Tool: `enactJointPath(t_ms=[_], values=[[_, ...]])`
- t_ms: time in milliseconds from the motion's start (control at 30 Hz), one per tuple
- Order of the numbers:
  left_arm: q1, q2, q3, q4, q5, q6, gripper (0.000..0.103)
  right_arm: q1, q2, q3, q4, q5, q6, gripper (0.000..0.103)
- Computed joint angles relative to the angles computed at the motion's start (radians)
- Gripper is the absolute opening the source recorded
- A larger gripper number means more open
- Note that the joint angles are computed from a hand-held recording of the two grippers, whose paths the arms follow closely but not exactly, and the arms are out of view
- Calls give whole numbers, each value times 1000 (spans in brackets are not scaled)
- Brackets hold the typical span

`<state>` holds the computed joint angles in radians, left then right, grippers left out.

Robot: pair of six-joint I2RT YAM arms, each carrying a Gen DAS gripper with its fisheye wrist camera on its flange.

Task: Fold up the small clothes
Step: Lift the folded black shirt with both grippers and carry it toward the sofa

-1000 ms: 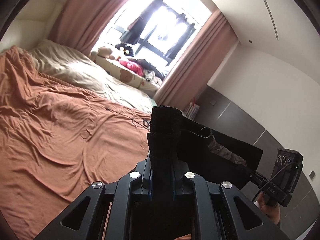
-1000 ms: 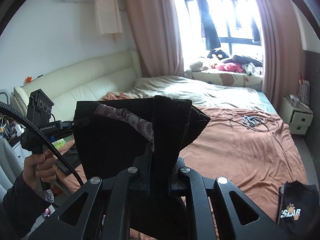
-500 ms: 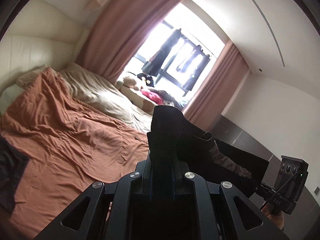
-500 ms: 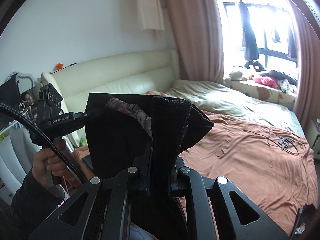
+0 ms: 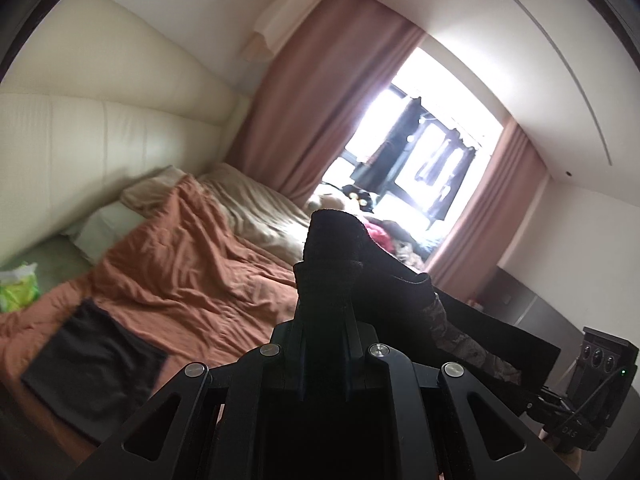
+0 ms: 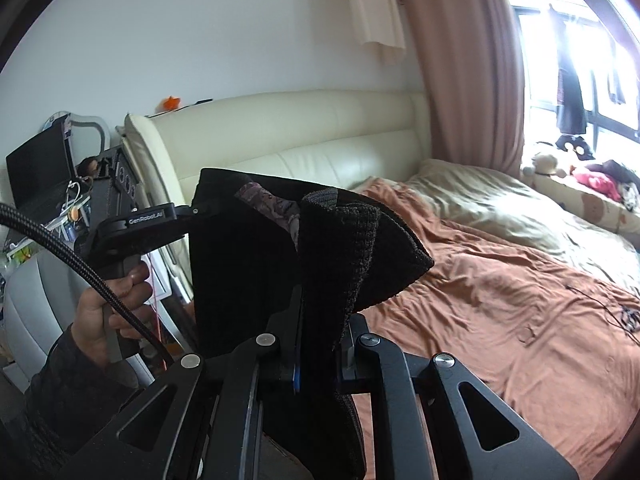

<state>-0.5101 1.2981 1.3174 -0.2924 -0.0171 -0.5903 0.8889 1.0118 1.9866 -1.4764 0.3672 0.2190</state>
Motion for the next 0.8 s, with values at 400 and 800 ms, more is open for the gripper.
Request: enactJointPath(t_ms=[400,800], values=[[394,-63,-115,-5,201,161,13,-294,-31,-547,545,-424,-152,7],[595,35,-152,-13,246,234,13,-353,152,-669,781,-584,-115,7]])
